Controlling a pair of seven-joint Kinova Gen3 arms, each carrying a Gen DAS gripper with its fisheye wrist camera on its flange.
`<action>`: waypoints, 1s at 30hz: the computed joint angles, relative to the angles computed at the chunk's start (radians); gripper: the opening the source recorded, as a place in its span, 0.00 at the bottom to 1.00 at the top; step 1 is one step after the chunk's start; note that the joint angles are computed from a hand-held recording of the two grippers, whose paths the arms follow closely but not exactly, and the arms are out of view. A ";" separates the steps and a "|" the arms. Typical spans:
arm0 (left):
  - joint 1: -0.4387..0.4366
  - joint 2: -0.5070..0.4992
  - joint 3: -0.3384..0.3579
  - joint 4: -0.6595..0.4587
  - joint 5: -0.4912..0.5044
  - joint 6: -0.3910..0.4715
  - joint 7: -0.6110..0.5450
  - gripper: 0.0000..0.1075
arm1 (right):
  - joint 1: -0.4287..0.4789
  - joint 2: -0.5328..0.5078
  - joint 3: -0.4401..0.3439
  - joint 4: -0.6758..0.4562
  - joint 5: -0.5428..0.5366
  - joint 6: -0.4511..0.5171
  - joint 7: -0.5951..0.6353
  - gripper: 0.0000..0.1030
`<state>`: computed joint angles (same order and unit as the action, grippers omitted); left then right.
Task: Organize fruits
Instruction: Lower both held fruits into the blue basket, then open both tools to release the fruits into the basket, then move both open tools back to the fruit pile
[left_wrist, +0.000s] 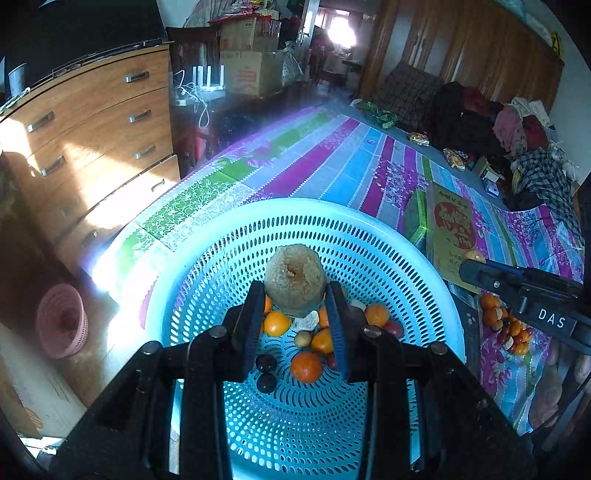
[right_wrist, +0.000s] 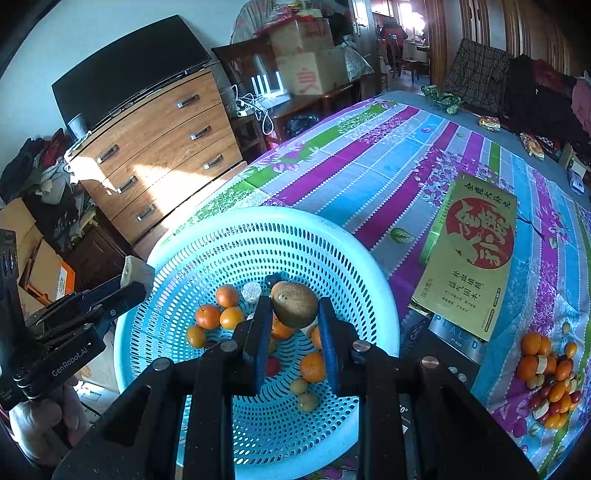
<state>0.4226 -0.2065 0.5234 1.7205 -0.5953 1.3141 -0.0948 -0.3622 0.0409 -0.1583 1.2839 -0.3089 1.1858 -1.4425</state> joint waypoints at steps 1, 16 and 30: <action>0.000 0.003 0.001 -0.001 0.000 0.001 0.002 0.32 | 0.001 0.001 0.001 0.001 -0.002 0.000 0.001 0.27; 0.034 0.046 -0.003 -0.028 -0.031 0.073 0.042 0.66 | 0.006 0.003 0.003 0.021 -0.007 -0.029 0.008 0.42; 0.111 0.083 -0.046 -0.046 -0.062 0.107 0.068 0.69 | 0.030 -0.009 0.016 0.048 -0.039 -0.047 0.025 0.52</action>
